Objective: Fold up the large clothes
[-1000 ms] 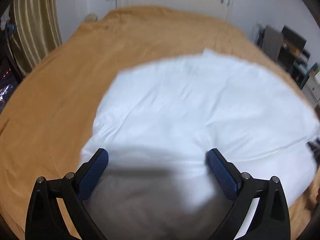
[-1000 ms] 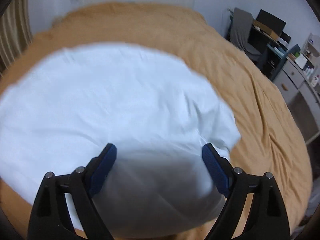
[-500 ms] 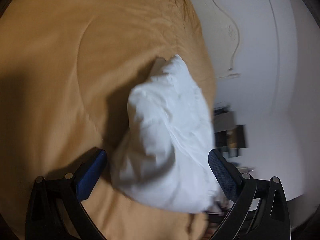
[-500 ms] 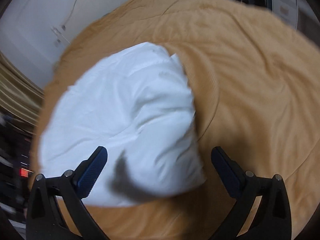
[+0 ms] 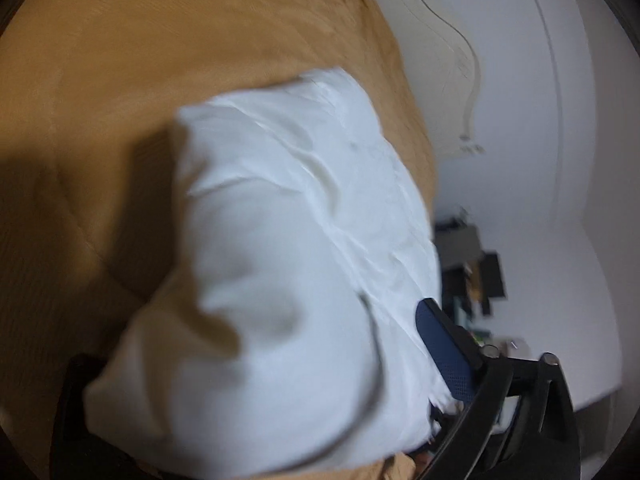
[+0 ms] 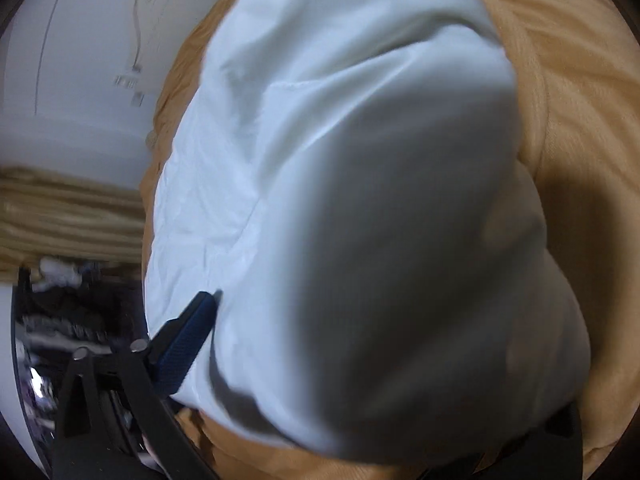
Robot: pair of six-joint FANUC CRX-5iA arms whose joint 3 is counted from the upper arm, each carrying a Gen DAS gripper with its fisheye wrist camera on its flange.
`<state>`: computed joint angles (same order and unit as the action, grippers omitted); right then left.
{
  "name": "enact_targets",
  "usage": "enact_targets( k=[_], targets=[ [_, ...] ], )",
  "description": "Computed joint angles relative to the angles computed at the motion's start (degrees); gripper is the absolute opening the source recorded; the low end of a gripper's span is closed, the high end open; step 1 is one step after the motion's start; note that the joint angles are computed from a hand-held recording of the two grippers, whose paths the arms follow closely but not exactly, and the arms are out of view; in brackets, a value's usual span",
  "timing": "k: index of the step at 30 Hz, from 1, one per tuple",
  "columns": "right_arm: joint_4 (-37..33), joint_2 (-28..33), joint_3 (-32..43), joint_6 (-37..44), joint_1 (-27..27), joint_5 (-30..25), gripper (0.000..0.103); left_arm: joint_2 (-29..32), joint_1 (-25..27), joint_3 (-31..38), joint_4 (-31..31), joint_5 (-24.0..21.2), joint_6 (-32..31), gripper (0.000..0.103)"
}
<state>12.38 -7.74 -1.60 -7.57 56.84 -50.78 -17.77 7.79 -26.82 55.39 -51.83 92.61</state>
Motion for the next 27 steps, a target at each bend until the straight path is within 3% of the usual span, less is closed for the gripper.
enact_targets(
  k=[1,2,3,6,10,11,13,15,17,19,22,24,27],
  targets=[
    [0.1,-0.3,-0.5,-1.2,-0.1,1.1,0.067,0.0,0.0,1.1,-3.6,0.6,3.3,0.058],
    [1.7,-1.1,-1.4,-3.1,0.5,2.1,0.053,-0.1,-0.1,1.6,-4.1,0.6,5.3,0.049],
    [3.3,-2.1,-2.3,-4.2,1.1,3.2,0.041,-1.0,-0.1,0.1,-1.7,1.6,4.8,0.038],
    [8.0,-4.5,-3.2,-7.9,4.7,3.1,0.034,-5.1,2.3,-2.0,2.3,-1.2,3.6,0.031],
    [7.2,-7.9,-4.4,-9.4,10.2,0.5,0.039,-11.1,8.4,-2.7,-0.5,-10.3,-1.1,0.033],
    [5.0,-8.4,-4.7,-8.7,11.0,-0.5,0.052,-11.5,9.7,-3.6,-0.7,-12.4,-2.0,0.036],
    [0.9,-9.5,-6.6,-8.2,11.1,-0.6,0.067,-11.5,12.6,-7.1,2.7,-15.8,-3.1,0.040],
    [1.2,-12.9,-11.7,-13.1,11.1,3.6,0.069,-10.8,13.4,-10.2,8.0,-16.9,-2.8,0.042],
    [1.0,-15.3,-13.1,-14.7,11.1,3.9,0.069,-9.0,15.3,-10.0,10.2,-21.0,-4.1,0.042],
    [0.1,-16.7,-11.4,-12.7,11.9,-0.5,0.071,-8.0,17.7,-7.2,7.6,-25.5,-6.2,0.042],
    [2.5,-17.2,-8.2,-13.9,15.0,-10.6,0.078,-6.2,18.3,-3.6,5.5,-28.3,-7.8,0.042],
    [6.7,-15.1,-4.0,-14.8,18.5,-22.2,0.084,-6.0,18.8,-1.9,3.4,-30.1,-7.5,0.045],
    [12.0,-8.4,5.3,-12.4,22.1,-40.6,0.085,-6.0,19.2,4.0,-4.6,-29.2,-4.1,0.067]
  ],
)
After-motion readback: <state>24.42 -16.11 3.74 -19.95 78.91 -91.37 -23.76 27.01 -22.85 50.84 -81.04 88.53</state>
